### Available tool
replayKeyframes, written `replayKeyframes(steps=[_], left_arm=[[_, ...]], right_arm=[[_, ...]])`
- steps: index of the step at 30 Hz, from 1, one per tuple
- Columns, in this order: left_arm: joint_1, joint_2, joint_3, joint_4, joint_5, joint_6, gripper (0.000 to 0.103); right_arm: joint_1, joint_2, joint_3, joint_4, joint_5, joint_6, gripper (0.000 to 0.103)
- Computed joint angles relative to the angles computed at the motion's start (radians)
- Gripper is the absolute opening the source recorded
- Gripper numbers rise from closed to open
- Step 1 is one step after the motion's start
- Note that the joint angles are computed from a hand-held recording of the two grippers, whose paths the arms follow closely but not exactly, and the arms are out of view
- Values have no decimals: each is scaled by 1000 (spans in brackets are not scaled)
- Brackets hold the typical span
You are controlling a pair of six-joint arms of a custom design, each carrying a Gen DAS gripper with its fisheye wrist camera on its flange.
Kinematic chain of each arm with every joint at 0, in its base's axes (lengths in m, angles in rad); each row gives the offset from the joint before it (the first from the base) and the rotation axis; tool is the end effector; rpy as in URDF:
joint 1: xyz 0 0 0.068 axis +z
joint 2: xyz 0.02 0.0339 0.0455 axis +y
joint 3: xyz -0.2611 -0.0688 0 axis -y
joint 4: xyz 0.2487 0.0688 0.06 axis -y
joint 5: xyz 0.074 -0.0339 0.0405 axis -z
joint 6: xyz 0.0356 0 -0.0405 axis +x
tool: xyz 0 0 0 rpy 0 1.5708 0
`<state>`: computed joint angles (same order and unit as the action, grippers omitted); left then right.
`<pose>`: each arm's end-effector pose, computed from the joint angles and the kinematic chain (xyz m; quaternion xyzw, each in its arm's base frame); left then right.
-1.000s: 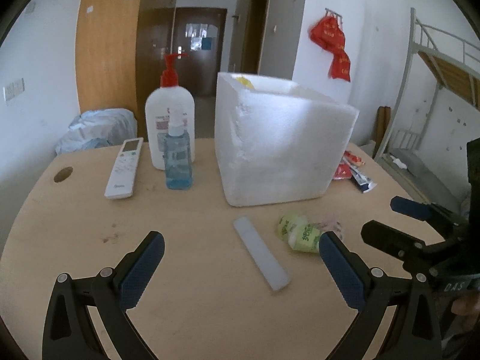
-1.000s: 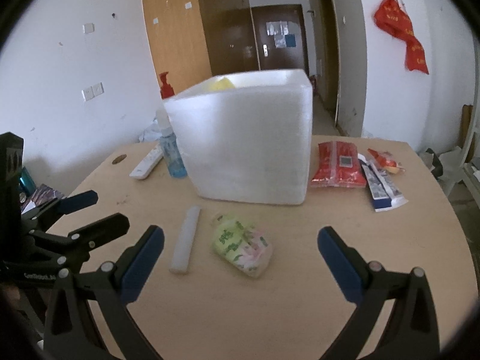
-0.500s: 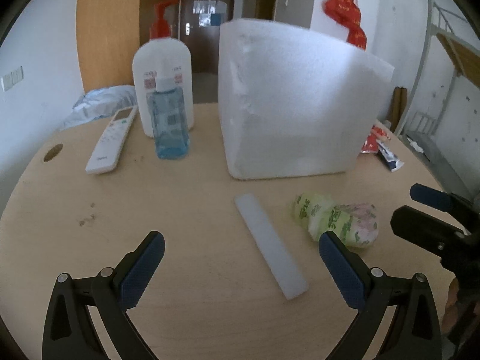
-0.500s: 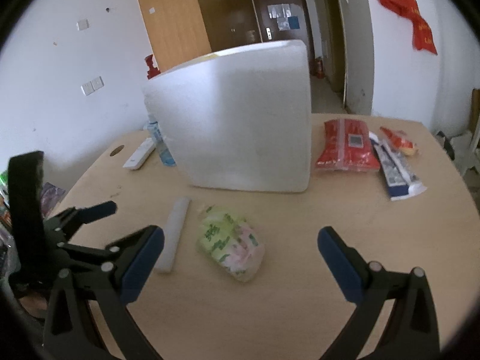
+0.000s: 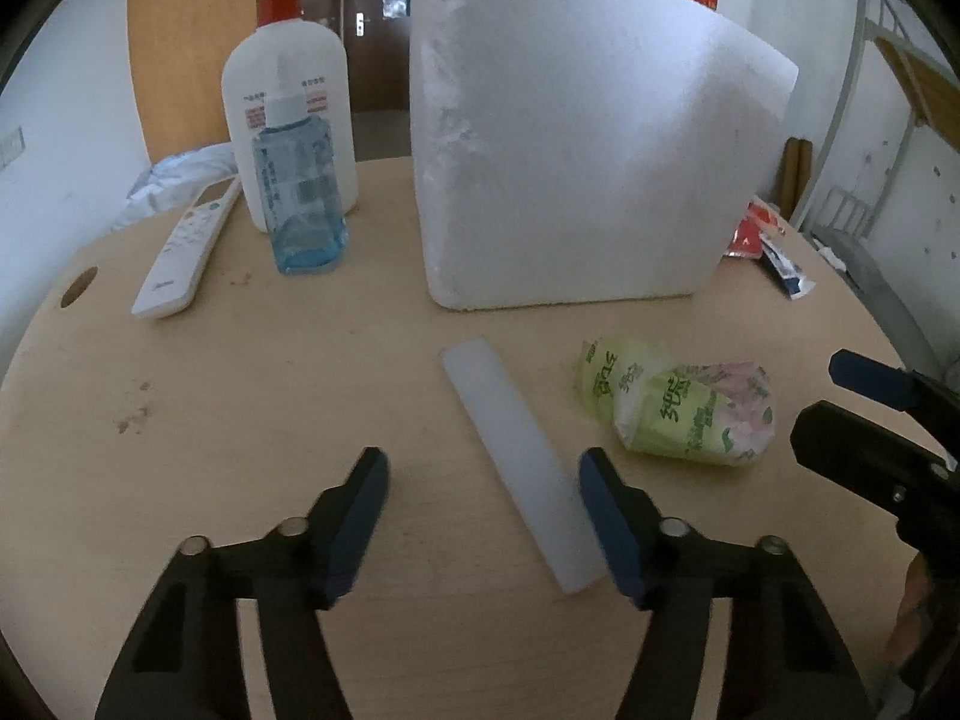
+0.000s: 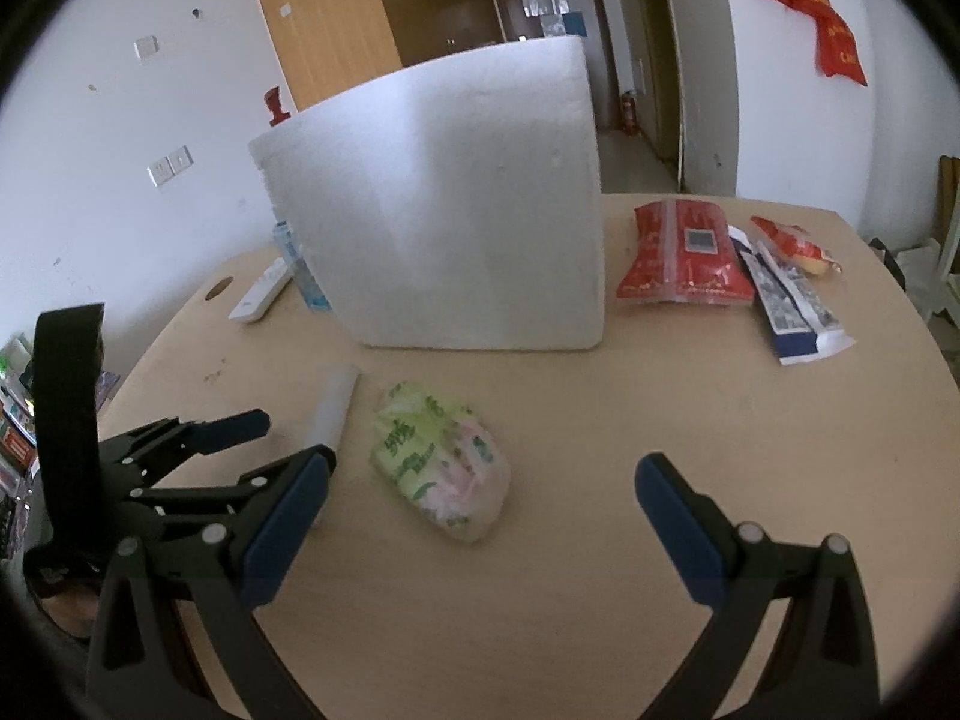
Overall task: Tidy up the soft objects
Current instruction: 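Grasp the white plastic stick with the left tool while the right tool grasps the green packet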
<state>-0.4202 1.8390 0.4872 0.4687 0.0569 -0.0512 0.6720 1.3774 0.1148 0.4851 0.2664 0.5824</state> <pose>0.2469 -0.1125 0.0509 0.1821 0.9234 -0.1047 0.3214 0.1464 0.1045 0.0749 0.0103 0.9156 0.1255 0.3819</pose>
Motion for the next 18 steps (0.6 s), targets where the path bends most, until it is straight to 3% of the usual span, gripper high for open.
replayKeyframes(steps=[6,14,18], left_arm=[[-27,5,1,6,-31,-1,57],[-47,4,0,4,-6,-9,28],[-67,4,-7,20,-21,-9,18]], right_arm=[[10,3,0,9,7,3,103],[8,30,9,17,8,13,103],[8,46,14,25,8,6,103]])
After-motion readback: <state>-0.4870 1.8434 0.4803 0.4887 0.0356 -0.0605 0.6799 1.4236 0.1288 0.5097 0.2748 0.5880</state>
